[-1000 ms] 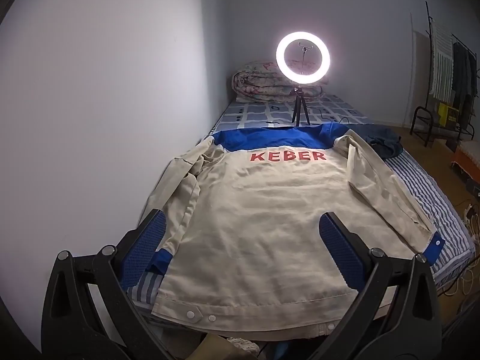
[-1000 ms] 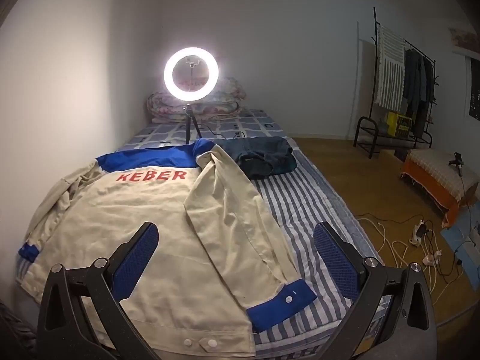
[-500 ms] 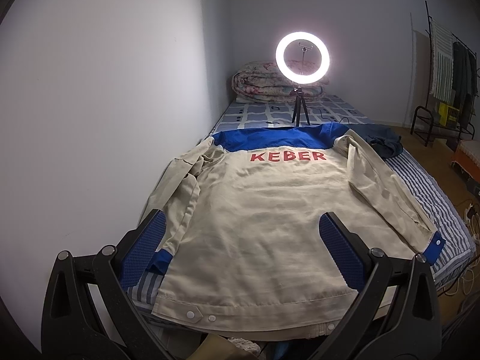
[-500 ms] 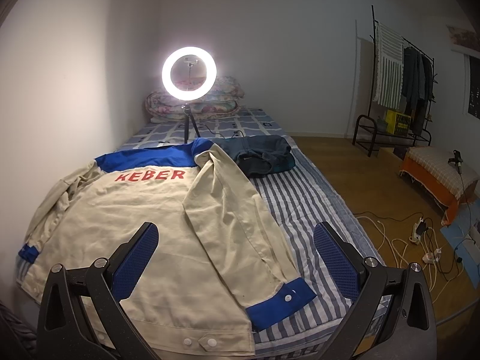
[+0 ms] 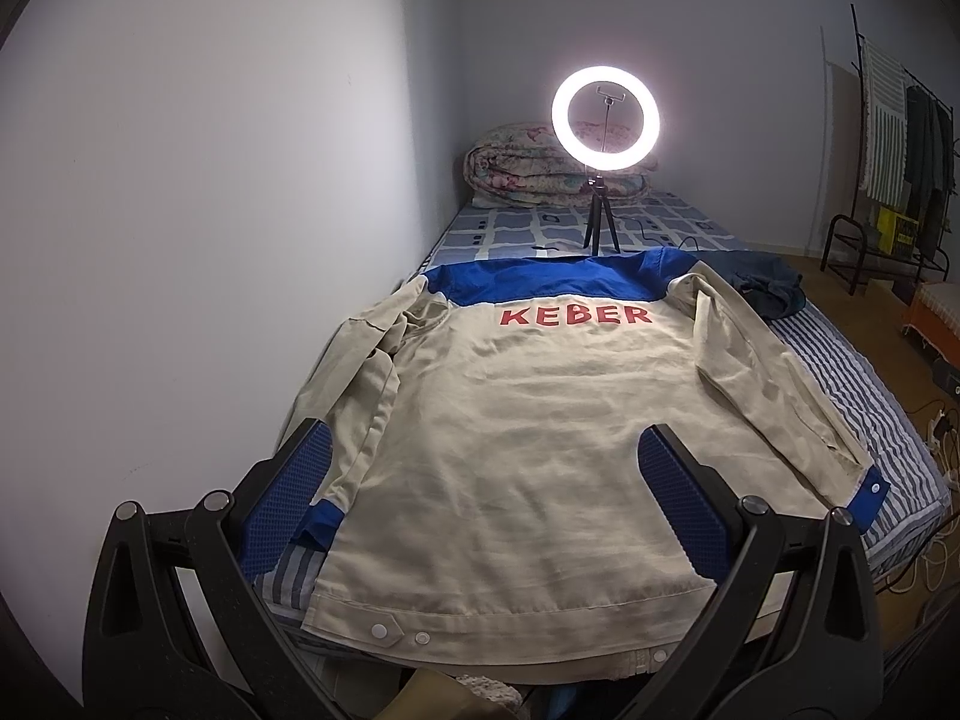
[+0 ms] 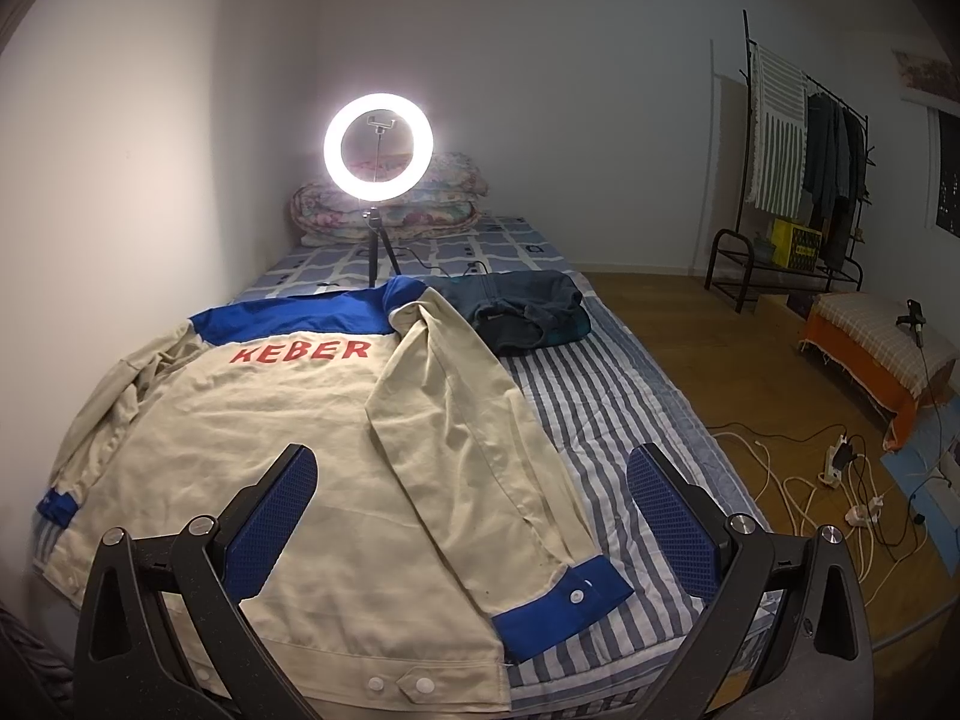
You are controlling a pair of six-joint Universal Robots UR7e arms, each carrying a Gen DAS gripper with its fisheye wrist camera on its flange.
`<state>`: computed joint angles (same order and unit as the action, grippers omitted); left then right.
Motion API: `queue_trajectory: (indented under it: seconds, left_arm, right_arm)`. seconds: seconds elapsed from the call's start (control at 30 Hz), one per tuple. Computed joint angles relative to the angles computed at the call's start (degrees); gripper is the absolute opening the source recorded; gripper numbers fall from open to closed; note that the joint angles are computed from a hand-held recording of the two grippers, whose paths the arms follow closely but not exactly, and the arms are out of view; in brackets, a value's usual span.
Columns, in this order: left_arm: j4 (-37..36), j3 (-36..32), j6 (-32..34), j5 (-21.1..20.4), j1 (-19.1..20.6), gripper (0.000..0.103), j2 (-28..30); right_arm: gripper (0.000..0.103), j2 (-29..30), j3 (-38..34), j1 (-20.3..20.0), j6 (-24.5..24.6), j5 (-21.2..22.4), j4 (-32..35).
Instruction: Fold large clothes
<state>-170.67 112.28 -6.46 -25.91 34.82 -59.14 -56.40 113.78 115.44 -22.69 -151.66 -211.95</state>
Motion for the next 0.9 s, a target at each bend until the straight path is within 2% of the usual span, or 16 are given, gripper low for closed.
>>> queue_trajectory:
  seconds: [0.9]
  left_arm:
    - [-0.09,0.07,-0.12,0.04,-0.08,0.103,0.07]
  right_arm:
    - [0.102,0.09,-0.07,0.07,0.21,-0.06,0.14]
